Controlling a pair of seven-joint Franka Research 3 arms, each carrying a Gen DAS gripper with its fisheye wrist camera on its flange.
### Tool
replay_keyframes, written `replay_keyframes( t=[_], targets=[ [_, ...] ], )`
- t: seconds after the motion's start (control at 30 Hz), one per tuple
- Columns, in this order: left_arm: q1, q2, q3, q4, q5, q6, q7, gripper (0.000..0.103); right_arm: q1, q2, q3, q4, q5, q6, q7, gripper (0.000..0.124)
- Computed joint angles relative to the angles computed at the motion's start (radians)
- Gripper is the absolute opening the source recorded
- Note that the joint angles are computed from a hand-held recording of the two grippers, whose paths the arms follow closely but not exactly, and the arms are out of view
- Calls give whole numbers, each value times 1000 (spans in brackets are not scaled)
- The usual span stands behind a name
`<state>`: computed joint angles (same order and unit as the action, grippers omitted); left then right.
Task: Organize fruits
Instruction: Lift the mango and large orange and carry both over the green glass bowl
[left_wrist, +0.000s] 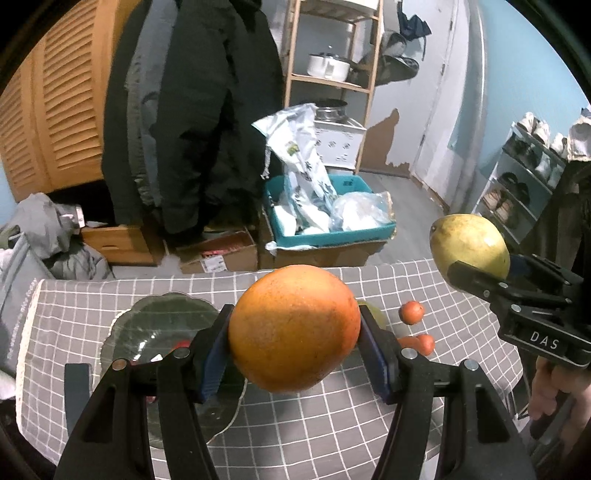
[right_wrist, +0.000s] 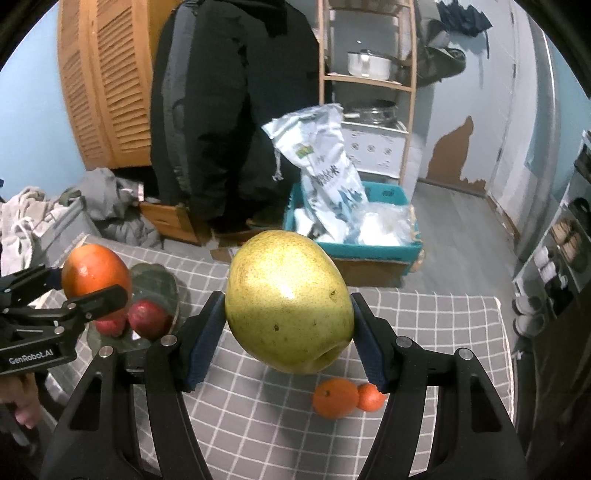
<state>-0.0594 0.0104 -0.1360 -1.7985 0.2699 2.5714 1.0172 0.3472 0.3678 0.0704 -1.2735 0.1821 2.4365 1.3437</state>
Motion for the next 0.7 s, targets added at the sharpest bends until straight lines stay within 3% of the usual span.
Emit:
replay_keyframes(
  t=[0.37,0.7],
  targets=[
    [36,-68,22,-80,12,17,-29,65,49,71,20,117,-6,-45,-2,67],
    [83,-123,45,-149,27,17,-55,65,102,203,30,321,-1,-139,8,67]
  ],
)
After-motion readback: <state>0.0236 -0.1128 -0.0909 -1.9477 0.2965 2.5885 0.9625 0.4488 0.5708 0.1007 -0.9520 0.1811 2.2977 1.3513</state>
